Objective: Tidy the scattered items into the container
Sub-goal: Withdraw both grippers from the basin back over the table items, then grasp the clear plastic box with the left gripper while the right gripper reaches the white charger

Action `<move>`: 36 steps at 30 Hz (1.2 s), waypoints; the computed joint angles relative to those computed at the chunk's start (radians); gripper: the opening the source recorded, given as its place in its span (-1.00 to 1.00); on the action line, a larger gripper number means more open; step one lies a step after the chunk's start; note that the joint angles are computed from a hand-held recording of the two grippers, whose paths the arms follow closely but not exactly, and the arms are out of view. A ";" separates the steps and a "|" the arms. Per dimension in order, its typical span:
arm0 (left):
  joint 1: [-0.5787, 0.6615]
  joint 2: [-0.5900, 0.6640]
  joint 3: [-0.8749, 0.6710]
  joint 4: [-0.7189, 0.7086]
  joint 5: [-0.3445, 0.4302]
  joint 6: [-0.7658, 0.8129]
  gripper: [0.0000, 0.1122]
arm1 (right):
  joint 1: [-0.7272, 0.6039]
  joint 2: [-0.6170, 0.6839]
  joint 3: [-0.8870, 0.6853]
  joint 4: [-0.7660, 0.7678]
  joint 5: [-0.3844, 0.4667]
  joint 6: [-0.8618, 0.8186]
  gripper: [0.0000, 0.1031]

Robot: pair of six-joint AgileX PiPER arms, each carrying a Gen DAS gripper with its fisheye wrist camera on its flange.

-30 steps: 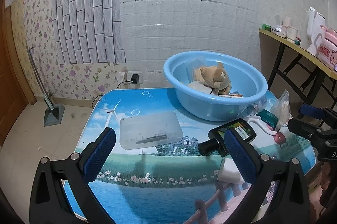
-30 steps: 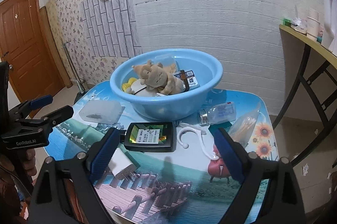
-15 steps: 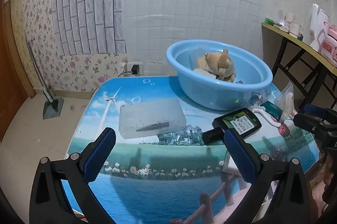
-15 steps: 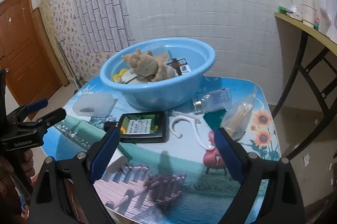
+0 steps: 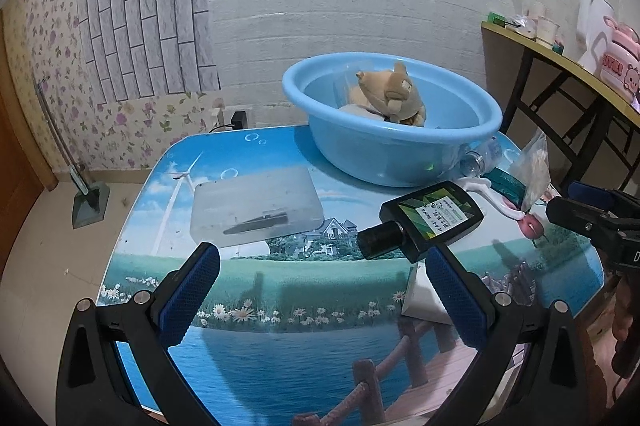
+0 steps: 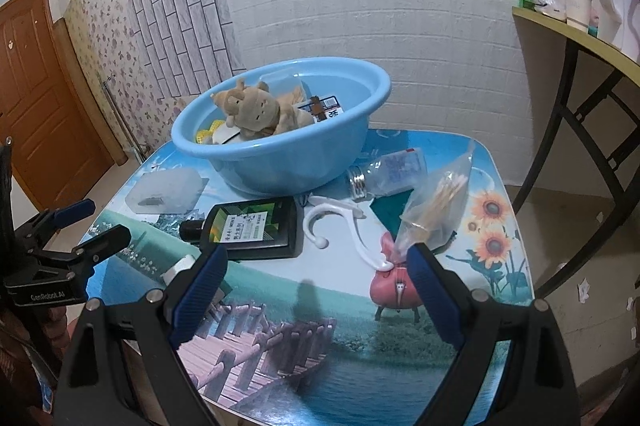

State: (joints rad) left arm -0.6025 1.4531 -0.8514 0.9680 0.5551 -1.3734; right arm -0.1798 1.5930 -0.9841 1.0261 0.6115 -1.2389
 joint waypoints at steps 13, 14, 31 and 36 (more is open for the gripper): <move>0.004 -0.012 0.035 0.001 -0.009 -0.012 0.83 | 0.006 0.000 0.021 -0.003 -0.002 -0.008 0.79; 0.007 -0.017 0.044 0.005 -0.012 -0.016 0.83 | 0.007 0.001 0.021 -0.003 -0.002 -0.008 0.79; 0.209 -0.043 0.114 0.012 -0.107 0.053 0.83 | 0.123 -0.036 0.070 0.013 0.018 -0.052 0.73; 0.287 -0.017 0.093 0.009 -0.149 0.118 0.83 | 0.213 -0.013 0.070 -0.032 -0.017 -0.040 0.73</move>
